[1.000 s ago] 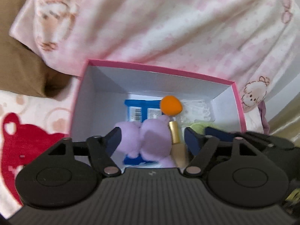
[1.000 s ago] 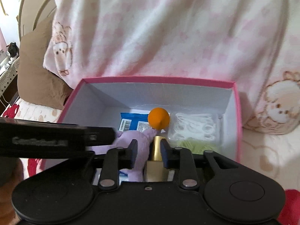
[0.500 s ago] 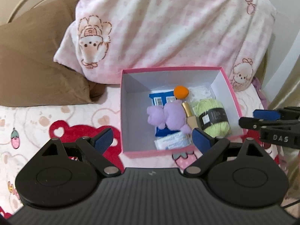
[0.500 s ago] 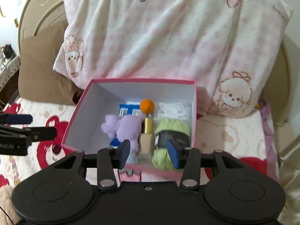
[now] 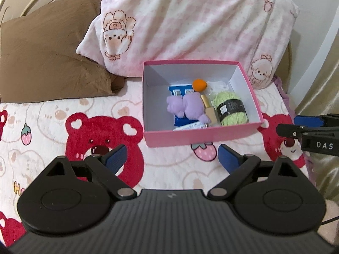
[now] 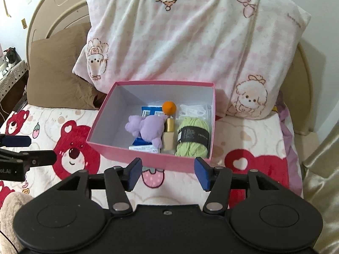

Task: Organize objects

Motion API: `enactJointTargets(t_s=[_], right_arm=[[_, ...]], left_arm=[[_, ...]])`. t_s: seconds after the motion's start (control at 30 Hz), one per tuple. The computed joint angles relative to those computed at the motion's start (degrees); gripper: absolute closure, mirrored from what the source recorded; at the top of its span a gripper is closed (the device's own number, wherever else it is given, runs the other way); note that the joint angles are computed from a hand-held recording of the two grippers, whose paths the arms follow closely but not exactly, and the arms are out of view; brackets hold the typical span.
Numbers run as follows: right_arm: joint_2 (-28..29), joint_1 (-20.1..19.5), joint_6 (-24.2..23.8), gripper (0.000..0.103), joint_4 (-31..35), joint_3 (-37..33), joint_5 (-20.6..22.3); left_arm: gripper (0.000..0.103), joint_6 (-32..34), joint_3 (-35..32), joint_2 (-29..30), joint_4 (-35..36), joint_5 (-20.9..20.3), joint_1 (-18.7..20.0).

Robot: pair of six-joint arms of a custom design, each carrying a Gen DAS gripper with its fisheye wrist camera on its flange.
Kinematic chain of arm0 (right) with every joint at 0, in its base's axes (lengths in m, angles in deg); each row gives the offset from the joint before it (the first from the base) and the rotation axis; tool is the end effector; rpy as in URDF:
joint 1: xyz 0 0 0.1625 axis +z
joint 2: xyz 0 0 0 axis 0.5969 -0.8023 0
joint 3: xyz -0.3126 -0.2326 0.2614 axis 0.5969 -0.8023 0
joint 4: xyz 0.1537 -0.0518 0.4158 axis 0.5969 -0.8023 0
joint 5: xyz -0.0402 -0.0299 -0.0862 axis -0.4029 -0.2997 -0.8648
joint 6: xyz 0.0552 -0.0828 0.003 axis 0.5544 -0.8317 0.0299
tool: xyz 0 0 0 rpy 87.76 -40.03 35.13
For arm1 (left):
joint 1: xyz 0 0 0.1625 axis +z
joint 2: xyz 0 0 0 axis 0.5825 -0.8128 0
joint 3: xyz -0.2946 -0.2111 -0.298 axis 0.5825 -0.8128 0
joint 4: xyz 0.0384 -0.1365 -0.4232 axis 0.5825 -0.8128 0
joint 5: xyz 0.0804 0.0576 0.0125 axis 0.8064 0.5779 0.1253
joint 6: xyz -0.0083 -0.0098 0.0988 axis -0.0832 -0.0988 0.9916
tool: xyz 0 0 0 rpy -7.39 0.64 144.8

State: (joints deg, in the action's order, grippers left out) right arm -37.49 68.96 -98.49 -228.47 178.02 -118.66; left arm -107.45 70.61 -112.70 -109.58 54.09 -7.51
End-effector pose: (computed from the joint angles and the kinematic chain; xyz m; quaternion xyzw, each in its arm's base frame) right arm 0.2533 -0.5689 0.3123 0.3051 -0.8977 0.2118 0.2369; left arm -0.3421 -0.4275 0.2268 -0.0533 0.8516 -0.3623 0.3751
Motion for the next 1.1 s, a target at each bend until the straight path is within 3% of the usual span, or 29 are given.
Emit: enactJointTargets(t_s=[0.33,0.47,0.8,0.97,1.1], right_arm=[[-3.15,0.88,-0.29,0.031,-0.21,3.94,-2.43],[-3.56,1.03,0.00,0.013,-1.83,5.27,-3.82],[-4.10,1.28,1.48,0.010,-3.06,7.45,-5.99],[-4.30,1.39,2.70,0.010,-2.40,7.96,-6.65],[-4.57,1.48,4.05,0.010,-1.31,8.32,-7.03]], left_arm=[[0.010,-3.43,1.23,-0.06,2.54,-1.59,-2.43],[0.009,-3.15,2.78,-0.70,-0.29,-2.40,-3.02],[0.003,-2.39,4.56,-0.24,-4.71,-4.89,-3.18],[0.003,-5.53,3.41,0.33,-1.67,-7.10,-2.84],[0.003,-7.85,3.54,0.35,0.71,-5.83,-3.80]])
